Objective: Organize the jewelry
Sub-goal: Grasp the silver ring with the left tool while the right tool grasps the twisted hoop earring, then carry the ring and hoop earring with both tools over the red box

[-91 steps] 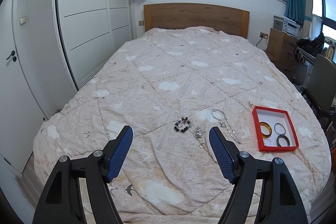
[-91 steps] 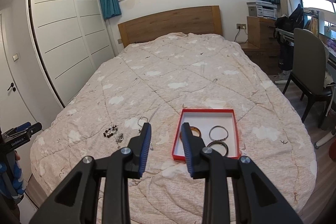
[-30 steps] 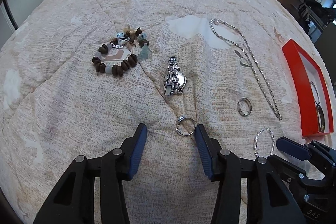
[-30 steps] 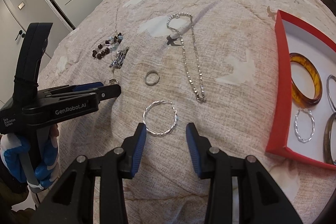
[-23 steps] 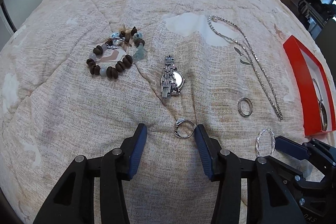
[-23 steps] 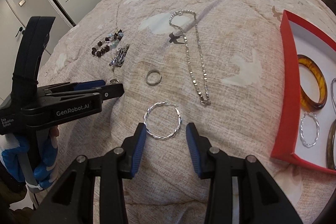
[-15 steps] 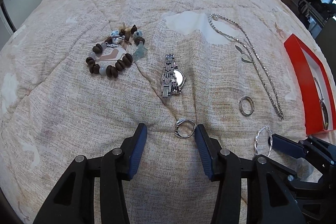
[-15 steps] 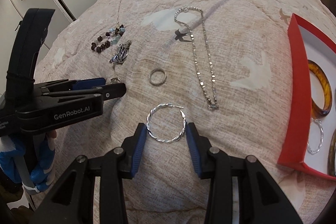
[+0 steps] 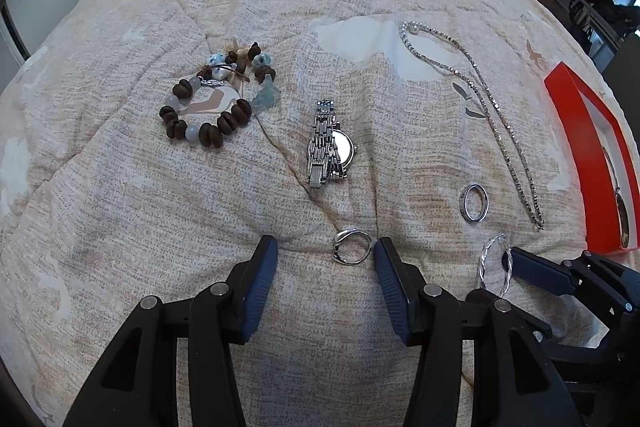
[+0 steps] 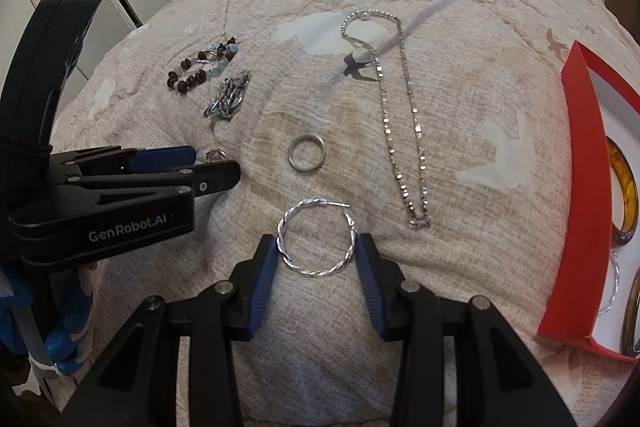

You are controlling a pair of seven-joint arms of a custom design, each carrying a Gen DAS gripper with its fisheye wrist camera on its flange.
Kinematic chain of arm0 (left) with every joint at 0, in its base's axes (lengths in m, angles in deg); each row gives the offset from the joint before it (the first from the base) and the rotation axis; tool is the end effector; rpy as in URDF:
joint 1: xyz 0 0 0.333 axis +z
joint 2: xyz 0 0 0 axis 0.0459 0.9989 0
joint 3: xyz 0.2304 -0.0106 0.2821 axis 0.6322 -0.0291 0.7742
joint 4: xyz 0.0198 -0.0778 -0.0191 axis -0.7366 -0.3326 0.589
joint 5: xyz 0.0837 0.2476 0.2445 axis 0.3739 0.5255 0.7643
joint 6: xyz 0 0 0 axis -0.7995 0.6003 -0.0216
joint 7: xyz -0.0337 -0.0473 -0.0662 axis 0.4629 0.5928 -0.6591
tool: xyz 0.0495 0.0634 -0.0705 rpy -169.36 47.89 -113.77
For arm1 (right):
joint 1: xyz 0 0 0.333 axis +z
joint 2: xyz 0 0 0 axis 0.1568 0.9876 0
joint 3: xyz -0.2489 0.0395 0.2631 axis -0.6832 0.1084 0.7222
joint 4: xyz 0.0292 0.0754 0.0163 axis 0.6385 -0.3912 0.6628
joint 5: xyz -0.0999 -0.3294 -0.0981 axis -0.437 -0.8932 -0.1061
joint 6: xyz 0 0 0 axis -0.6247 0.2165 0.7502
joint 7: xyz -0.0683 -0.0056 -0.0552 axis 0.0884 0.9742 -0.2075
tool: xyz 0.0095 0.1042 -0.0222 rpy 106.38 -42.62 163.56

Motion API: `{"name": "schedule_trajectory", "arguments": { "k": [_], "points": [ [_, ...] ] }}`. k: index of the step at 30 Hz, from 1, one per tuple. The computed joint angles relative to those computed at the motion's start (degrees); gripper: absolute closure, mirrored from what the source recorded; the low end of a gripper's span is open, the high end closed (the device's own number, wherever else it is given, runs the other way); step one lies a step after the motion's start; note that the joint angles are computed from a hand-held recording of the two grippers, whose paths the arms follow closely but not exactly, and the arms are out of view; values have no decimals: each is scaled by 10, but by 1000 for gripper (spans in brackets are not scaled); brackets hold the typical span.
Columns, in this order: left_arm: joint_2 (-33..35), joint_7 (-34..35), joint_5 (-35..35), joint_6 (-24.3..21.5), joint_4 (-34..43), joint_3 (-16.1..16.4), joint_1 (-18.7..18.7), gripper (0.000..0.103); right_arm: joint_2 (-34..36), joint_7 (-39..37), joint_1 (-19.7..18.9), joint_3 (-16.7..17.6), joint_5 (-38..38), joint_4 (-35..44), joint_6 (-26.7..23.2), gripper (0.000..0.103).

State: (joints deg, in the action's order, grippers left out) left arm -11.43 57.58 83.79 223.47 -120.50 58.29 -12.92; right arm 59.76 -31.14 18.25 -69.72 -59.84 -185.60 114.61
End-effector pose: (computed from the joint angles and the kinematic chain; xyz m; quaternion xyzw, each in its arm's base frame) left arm 0.6590 -0.2828 0.4962 -0.7361 0.6441 -0.1730 0.1154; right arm 0.6326 0.1380 0.5017 -0.8323 0.4785 -0.0553 0.2745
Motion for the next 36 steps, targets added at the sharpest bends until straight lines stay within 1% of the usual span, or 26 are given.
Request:
{"name": "schedule_trajectory", "arguments": {
  "k": [3, 7, 12, 14, 16, 30, 36],
  "points": [
    [-1, -1, 1, 2, -2, 0, -1, 55, -2, -9, -2, 1, 4, -3, 3, 65],
    [-6, -1, 0, 6, -9, 0, 1, 60, -11, -19, -5, 1, 13, -9, 0, 65],
    [-18, 4, -12, 11, -21, -5, 9, 72, -29, -34, -8, 0, 27, -23, -3, 65],
    [-23, 8, -20, 11, -26, -8, 13, 80, -36, -35, -8, -2, 30, -29, -1, 65],
    [-31, 11, -27, 13, -35, -10, 16, 84, -44, -34, -8, -3, 34, -33, -1, 65],
    [-103, -8, -30, 48, -116, -13, 19, 84, -108, -47, -9, -17, 60, -84, 9, 65],
    [-116, -11, -20, 48, -112, -15, 12, 84, -136, -49, -12, -26, 76, -106, 18, 65]
  ]
}}
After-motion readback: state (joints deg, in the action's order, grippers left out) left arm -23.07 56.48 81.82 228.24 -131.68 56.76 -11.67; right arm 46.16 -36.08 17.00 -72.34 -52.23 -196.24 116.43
